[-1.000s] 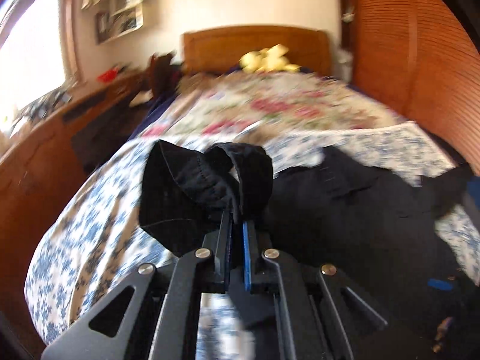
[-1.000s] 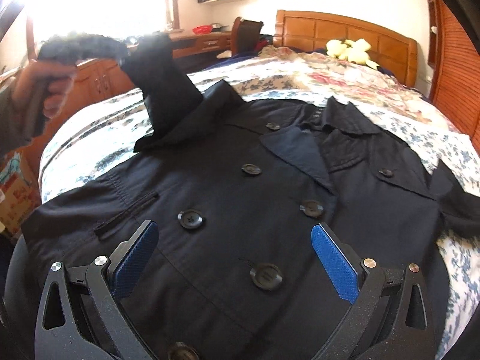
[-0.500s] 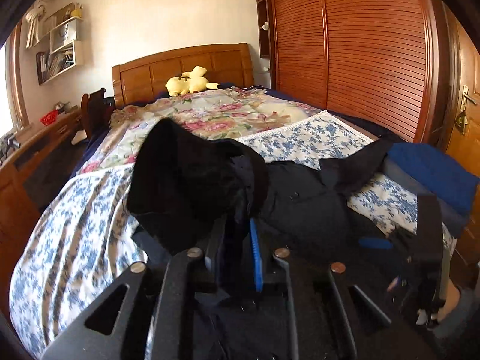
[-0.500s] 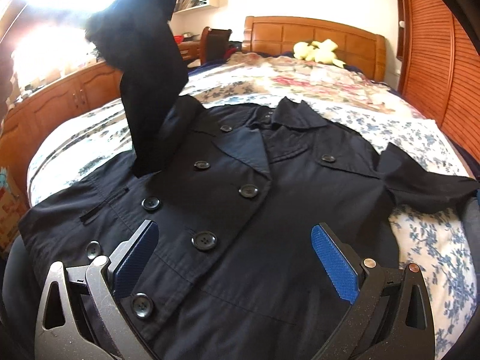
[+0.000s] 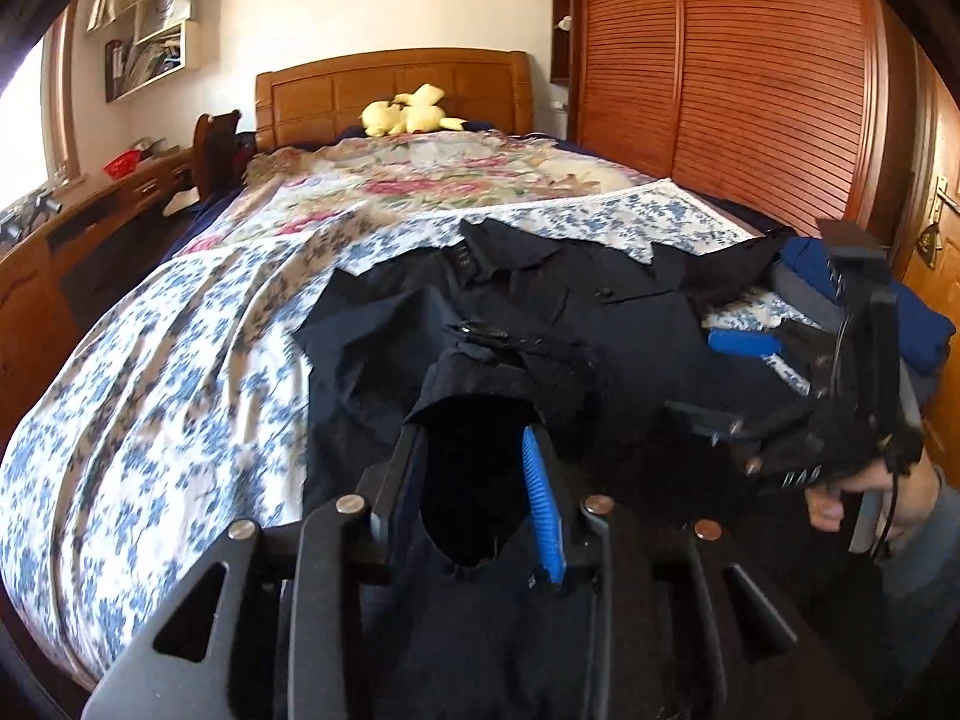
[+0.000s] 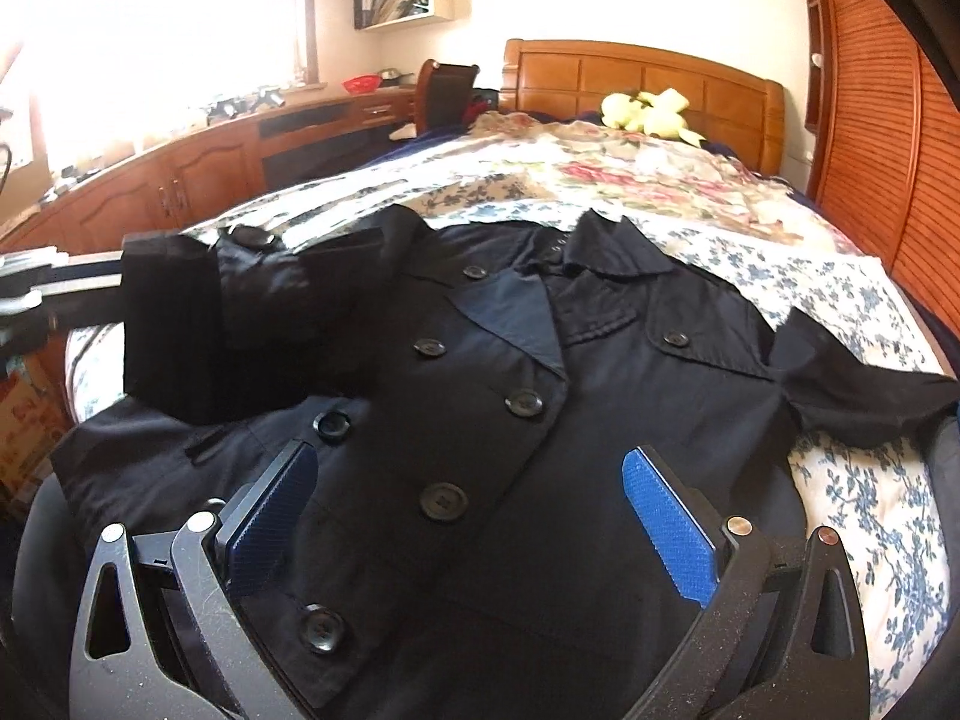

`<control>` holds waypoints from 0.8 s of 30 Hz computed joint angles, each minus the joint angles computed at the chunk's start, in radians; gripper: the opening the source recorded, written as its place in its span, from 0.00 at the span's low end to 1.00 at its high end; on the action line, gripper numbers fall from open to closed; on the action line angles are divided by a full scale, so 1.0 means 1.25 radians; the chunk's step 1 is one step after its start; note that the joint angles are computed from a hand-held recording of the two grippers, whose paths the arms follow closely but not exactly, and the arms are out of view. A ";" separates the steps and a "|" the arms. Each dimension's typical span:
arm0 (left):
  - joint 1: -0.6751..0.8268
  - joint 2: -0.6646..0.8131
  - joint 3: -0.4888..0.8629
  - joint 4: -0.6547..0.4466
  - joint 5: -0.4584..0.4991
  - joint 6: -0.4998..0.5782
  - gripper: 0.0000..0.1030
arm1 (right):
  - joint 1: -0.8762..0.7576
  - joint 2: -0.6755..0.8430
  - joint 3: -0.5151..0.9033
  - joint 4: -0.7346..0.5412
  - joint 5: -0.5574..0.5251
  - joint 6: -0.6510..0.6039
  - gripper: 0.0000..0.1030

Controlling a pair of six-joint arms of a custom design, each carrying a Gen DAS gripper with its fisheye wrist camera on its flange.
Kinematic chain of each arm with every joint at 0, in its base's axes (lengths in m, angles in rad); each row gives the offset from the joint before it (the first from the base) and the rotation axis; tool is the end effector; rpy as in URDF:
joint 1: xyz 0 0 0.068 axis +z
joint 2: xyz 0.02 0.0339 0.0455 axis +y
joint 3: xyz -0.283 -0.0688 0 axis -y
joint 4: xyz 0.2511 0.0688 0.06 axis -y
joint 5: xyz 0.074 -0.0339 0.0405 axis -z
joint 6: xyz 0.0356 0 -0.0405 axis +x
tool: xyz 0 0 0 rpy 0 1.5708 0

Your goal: Fold large clothes

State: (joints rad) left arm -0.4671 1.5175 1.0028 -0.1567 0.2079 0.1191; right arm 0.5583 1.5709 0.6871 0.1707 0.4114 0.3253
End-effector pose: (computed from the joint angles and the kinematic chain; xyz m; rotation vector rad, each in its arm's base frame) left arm 0.2987 -0.1589 0.2570 0.7605 2.1268 -0.4203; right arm 0.2673 0.1502 0.1707 -0.0473 2.2133 0.0152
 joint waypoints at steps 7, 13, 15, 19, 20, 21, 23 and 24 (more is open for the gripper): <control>0.043 -0.063 -0.043 -0.026 0.059 0.011 0.31 | 0.035 0.036 0.053 -0.004 -0.004 -0.003 1.00; 0.087 -0.119 -0.065 -0.026 0.076 0.012 0.37 | 0.053 0.071 0.093 -0.009 -0.011 0.000 1.00; 0.104 -0.124 -0.072 -0.024 0.078 0.014 0.37 | 0.064 0.079 0.101 0.002 -0.008 -0.002 1.00; 0.150 -0.138 -0.098 -0.003 0.068 0.022 0.37 | 0.098 0.092 0.121 0.023 0.017 -0.022 1.00; 0.160 -0.136 -0.100 -0.003 0.072 0.021 0.37 | 0.105 0.097 0.130 0.024 0.013 -0.020 1.00; 0.173 -0.135 -0.103 -0.001 0.078 0.022 0.37 | 0.113 0.104 0.140 0.027 0.005 -0.018 1.00; 0.197 -0.132 -0.109 0.004 0.084 0.023 0.37 | 0.126 0.122 0.164 0.024 -0.004 -0.019 1.00; 0.206 -0.131 -0.112 0.007 0.085 0.025 0.37 | 0.135 0.135 0.177 0.023 -0.005 -0.021 1.00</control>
